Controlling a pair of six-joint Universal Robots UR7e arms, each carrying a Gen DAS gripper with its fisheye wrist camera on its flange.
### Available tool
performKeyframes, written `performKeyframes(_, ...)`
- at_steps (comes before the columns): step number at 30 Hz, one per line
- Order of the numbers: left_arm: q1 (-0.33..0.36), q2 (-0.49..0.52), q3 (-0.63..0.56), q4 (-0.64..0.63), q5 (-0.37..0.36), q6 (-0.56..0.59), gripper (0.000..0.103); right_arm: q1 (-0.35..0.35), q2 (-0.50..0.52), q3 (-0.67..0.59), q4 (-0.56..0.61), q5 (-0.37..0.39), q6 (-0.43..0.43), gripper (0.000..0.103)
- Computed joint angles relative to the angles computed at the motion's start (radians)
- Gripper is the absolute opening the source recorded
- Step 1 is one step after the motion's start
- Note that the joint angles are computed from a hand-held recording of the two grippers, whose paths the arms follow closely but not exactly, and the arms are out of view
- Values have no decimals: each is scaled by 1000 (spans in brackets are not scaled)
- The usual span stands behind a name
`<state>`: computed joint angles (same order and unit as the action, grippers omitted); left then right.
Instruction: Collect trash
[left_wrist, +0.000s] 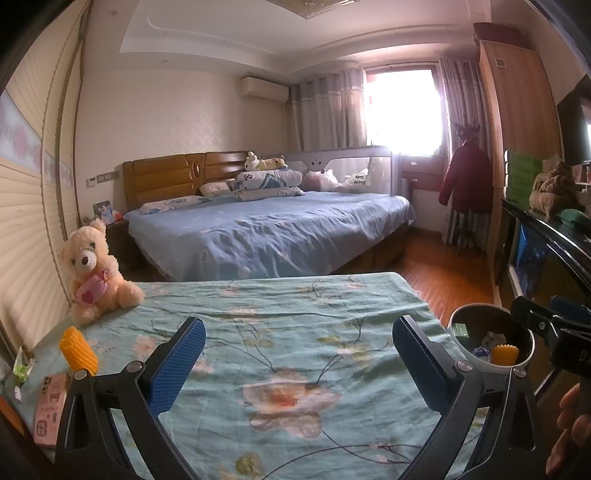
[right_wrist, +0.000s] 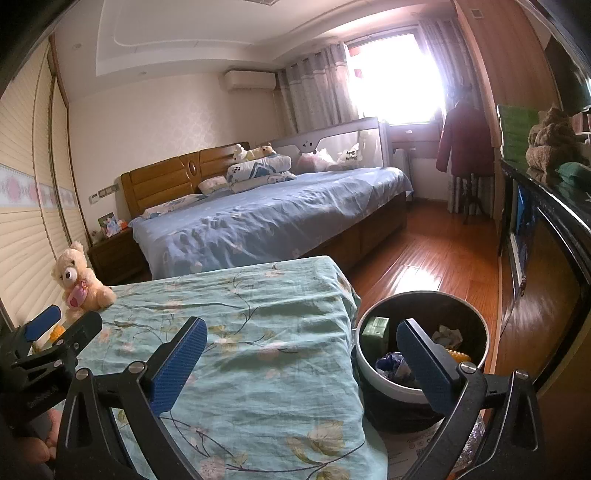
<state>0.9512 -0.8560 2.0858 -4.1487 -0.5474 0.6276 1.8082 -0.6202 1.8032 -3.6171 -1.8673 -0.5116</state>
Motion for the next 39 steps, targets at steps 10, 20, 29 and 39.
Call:
performKeyframes(10, 2, -6, 4, 5, -10, -3, 102, 1, 0, 0, -1, -1, -1, 103)
performKeyframes(20, 3, -8, 5, 9, -12, -5, 102, 2, -1, -1, 3, -1, -2, 103)
performKeyframes(29, 5, -15, 9, 21, -15, -13, 102, 14, 1, -1, 13, -9, 7, 103)
performKeyframes(39, 7, -21, 12, 30, -17, -18, 102, 15, 3, -3, 16, -9, 8, 103)
